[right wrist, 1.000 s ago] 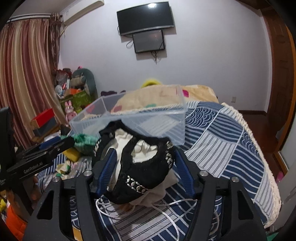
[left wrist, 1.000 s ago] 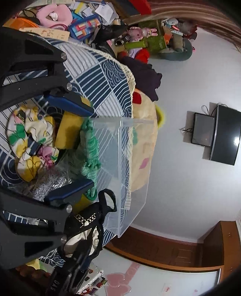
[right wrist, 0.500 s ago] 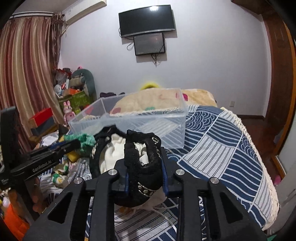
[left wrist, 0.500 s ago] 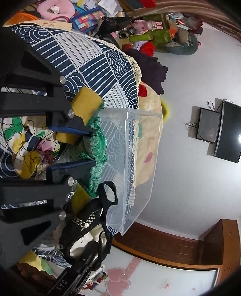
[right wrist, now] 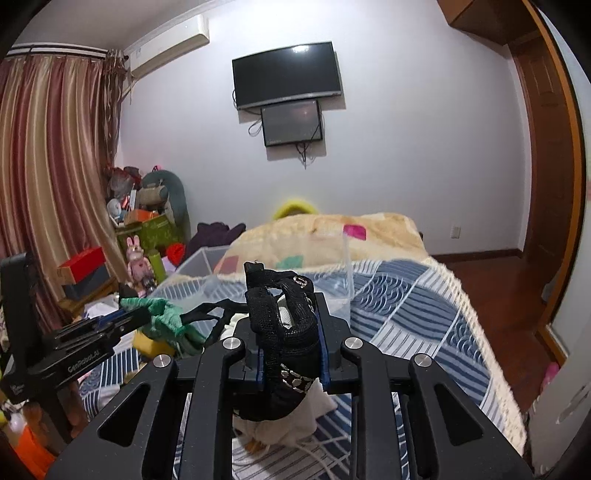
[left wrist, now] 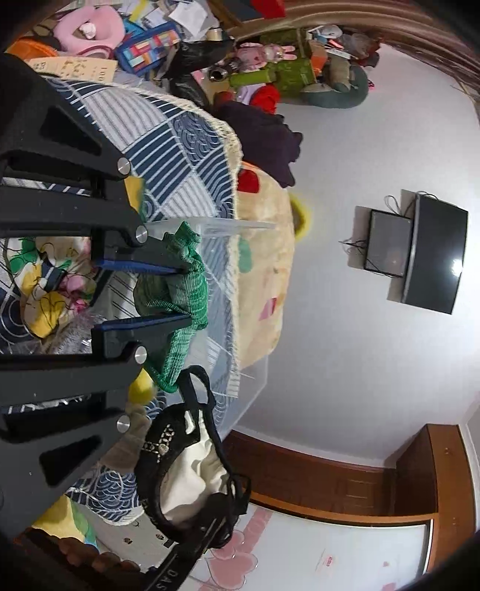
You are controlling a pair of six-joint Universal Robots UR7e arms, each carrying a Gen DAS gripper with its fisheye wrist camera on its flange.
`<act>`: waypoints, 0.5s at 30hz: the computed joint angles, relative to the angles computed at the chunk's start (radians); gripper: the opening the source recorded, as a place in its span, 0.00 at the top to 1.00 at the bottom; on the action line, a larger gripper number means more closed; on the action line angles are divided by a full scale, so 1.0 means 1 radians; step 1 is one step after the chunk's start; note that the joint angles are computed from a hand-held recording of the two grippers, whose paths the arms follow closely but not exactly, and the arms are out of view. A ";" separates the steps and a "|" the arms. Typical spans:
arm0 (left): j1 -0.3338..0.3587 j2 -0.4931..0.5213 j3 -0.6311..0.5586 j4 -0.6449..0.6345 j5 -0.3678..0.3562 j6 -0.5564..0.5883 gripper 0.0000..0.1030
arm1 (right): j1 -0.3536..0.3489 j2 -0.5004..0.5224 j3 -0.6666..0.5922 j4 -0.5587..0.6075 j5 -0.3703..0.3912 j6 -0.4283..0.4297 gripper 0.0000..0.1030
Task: Organize soft objects
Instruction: 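Carry both items into the clear plastic box and open both tools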
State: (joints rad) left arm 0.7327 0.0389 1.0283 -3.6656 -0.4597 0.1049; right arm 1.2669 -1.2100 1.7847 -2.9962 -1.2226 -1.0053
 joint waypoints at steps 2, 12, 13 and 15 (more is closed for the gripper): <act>-0.003 0.002 -0.013 -0.022 0.000 0.031 0.81 | 0.006 -0.001 -0.004 -0.013 0.009 0.002 0.82; 0.015 -0.059 0.023 -0.010 -0.053 0.000 0.81 | 0.066 0.060 -0.066 -0.108 -0.003 0.005 0.82; 0.015 -0.056 0.015 -0.012 -0.051 0.009 0.81 | 0.072 0.068 -0.073 -0.115 -0.009 0.003 0.82; 0.016 -0.058 0.002 -0.013 -0.046 0.028 0.81 | 0.079 0.081 -0.081 -0.126 -0.015 0.004 0.82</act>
